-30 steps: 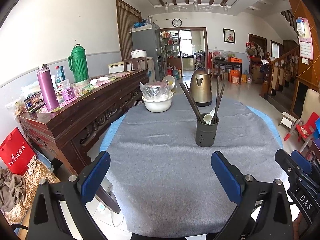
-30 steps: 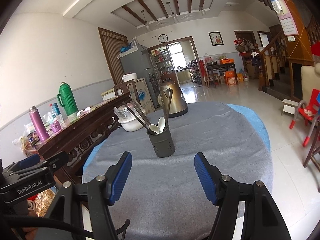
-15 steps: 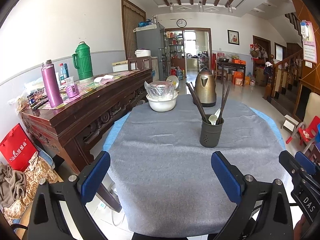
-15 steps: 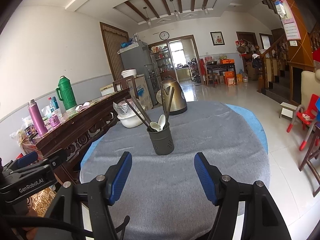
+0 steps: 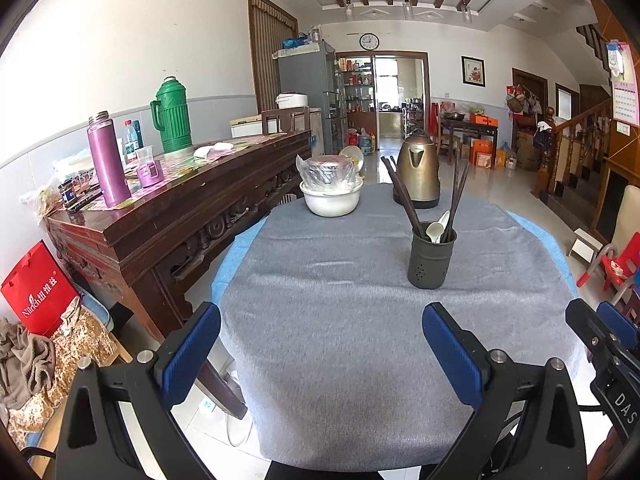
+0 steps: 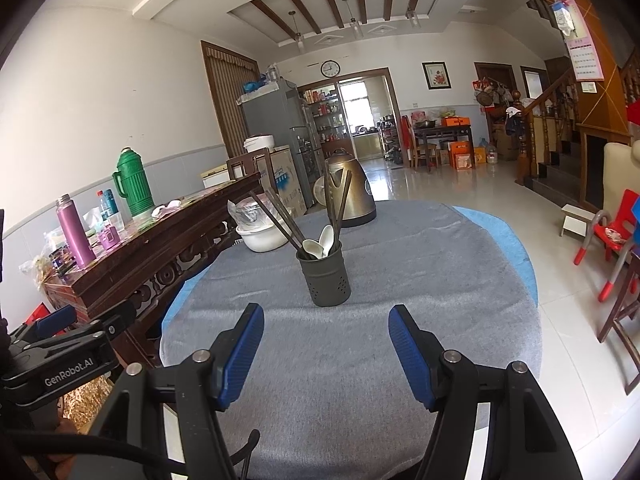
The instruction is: Organize utensils
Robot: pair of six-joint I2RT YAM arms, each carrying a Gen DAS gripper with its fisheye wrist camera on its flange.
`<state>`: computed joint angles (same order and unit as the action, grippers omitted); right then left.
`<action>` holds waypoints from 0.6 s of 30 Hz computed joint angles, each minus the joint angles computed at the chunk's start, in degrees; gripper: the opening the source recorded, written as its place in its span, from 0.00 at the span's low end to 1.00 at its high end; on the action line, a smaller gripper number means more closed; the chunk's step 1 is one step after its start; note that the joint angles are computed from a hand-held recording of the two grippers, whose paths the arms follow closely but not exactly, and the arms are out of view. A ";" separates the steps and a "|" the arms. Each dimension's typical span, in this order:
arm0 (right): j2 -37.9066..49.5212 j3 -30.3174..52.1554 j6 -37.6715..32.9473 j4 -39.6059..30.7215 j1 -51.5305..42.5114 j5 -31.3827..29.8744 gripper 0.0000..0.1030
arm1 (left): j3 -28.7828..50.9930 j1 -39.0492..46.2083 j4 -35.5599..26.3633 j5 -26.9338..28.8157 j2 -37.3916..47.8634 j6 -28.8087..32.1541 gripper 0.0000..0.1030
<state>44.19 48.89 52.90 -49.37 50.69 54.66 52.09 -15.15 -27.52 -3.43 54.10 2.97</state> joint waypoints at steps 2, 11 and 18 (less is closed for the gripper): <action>0.09 0.02 0.35 -0.13 0.00 -0.08 0.66 | 0.01 0.16 -0.31 0.34 0.02 0.05 0.98; 0.22 -0.26 0.48 0.23 -0.20 -0.67 0.66 | -0.15 0.28 -0.27 0.35 0.13 0.28 0.98; 0.10 -0.80 0.44 0.67 -0.49 -1.15 0.66 | -0.33 0.66 -0.26 0.63 0.40 0.24 0.98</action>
